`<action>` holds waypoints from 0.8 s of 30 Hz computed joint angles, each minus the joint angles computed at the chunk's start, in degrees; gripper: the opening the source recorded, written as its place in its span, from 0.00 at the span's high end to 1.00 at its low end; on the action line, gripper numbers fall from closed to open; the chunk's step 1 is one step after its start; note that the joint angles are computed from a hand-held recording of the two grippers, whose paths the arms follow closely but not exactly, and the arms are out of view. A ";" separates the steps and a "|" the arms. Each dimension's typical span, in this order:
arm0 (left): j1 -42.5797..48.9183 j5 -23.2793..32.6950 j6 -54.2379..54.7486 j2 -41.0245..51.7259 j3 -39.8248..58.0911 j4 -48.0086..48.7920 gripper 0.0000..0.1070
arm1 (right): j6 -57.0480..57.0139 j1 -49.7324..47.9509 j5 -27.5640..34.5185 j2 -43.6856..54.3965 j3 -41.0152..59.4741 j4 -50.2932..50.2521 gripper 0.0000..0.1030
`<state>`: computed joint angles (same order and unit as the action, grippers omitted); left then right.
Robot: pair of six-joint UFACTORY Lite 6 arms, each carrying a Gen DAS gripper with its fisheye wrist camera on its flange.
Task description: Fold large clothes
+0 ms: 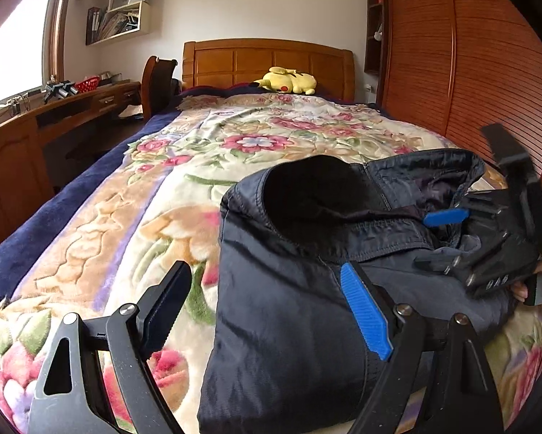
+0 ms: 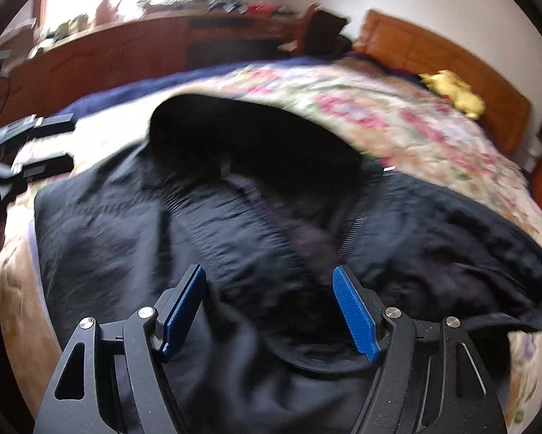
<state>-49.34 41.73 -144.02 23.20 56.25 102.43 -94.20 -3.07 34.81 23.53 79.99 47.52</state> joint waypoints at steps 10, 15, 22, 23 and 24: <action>0.19 -0.75 -2.57 -1.23 -2.62 1.35 0.20 | 19.66 7.20 -5.69 10.13 14.44 -15.41 0.78; 0.19 -0.92 -2.36 -1.29 -2.60 1.37 0.20 | 29.19 10.53 -7.11 18.50 26.29 -23.43 0.96; 0.09 -1.14 -2.73 -0.97 -2.19 1.80 0.20 | 38.91 12.37 -10.04 26.60 40.85 -29.93 0.96; 0.06 -1.13 -2.76 -0.95 -2.17 1.81 0.20 | 41.60 12.93 -10.12 28.36 43.68 -32.37 0.96; -0.06 -1.14 -2.67 -0.89 -2.13 1.82 0.20 | 43.43 13.39 -10.57 29.68 45.58 -34.16 0.96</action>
